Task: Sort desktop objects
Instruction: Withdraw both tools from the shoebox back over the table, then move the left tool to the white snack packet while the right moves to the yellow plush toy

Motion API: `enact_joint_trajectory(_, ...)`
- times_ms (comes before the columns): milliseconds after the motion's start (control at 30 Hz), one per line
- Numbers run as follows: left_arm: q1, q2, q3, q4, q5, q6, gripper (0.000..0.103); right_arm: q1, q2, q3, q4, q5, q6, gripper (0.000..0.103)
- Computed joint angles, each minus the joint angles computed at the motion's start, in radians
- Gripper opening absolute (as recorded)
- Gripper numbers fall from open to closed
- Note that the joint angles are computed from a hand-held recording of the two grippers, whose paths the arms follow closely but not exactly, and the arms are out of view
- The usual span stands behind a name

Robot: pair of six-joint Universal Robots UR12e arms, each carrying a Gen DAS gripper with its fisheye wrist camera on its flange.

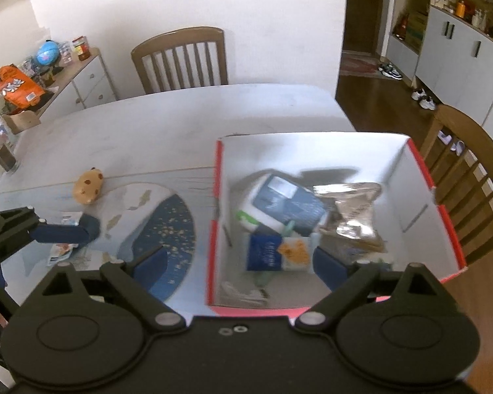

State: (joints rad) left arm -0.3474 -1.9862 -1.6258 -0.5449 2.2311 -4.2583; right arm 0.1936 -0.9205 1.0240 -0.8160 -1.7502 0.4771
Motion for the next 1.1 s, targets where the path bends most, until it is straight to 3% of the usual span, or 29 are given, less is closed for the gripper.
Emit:
enact_joint_trajectory(300,-0.025,0.076,-0.103,-0.132,0.075,-0.241,0.103,-0.043,-0.082,0.097,-0.004,-0.088,-0.082,0.096)
enact_joint_trajectory(500,-0.026,0.119,-0.157,-0.225,0.062,-0.369,0.103,-0.072,-0.159,0.198,-0.05,-0.144,-0.134,0.096)
enact_joint_trajectory(733,-0.027,0.15,-0.205,-0.304,0.045,-0.469,0.103,-0.099,-0.241,0.308,-0.101,-0.212,-0.175,0.096)
enact_joint_trajectory(1100,-0.012,0.177,-0.265,-0.346,0.02,-0.595,0.103,-0.125,-0.351,0.466,-0.209,-0.291,-0.23,0.096)
